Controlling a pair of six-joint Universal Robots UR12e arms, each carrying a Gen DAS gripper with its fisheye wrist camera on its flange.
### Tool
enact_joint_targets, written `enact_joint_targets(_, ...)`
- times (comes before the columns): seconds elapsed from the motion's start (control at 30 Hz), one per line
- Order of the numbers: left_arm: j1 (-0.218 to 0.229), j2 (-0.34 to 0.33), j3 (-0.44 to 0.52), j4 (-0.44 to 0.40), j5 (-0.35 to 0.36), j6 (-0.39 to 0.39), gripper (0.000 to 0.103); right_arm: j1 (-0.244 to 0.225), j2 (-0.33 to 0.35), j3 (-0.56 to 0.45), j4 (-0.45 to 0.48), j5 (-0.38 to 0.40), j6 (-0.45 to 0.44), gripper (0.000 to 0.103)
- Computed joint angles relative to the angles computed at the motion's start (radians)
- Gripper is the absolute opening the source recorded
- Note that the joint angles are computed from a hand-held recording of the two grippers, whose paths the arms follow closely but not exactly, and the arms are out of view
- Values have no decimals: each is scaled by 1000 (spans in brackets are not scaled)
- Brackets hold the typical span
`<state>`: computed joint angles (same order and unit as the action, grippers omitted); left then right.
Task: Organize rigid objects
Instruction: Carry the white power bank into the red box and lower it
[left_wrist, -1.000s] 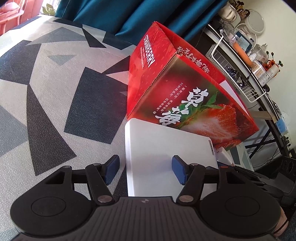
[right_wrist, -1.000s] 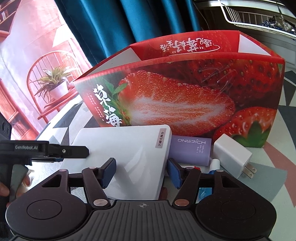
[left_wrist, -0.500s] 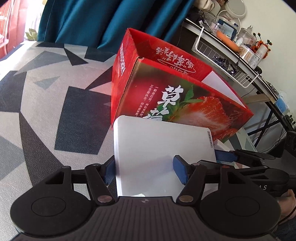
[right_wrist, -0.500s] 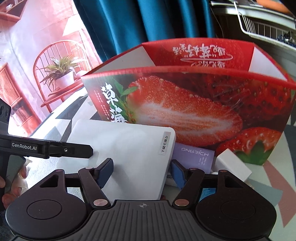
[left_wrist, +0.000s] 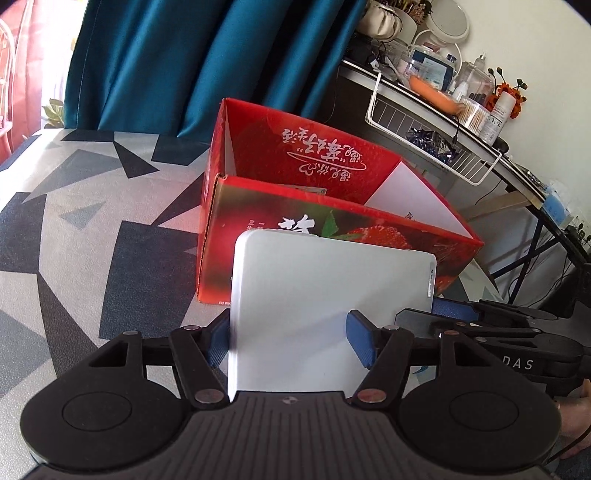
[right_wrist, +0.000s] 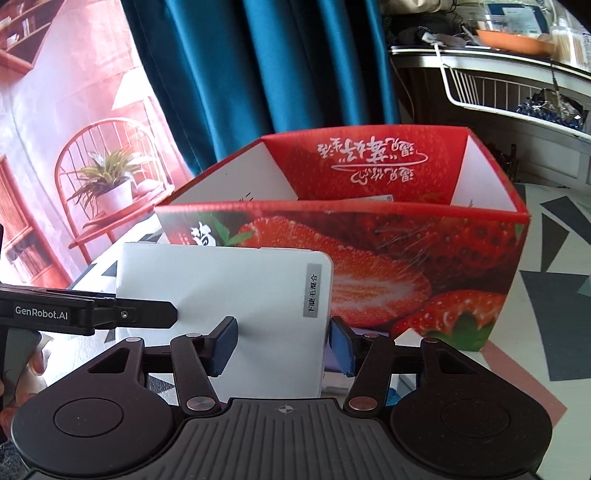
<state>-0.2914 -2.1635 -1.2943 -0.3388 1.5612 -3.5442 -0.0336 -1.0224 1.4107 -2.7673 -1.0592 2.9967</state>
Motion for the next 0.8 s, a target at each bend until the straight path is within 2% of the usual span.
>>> enact_joint_targets(0.2,-3,-1,21,19,3,1,68,-2,-7,1,-53,-7,18,51)
enact_joint_targets(0.4,-5,-12,79,31,13,46,68,-8,-7,-27,-101,3,40,51)
enact_joint_targets(0.63,4,-69,199,49,-8,51,68,-12,28,-128,-145,-6,35,51)
enact_joint_targets(0.8,12,-131,313,15,-30,59,70,-16,79,-222,-149,-20,25,50)
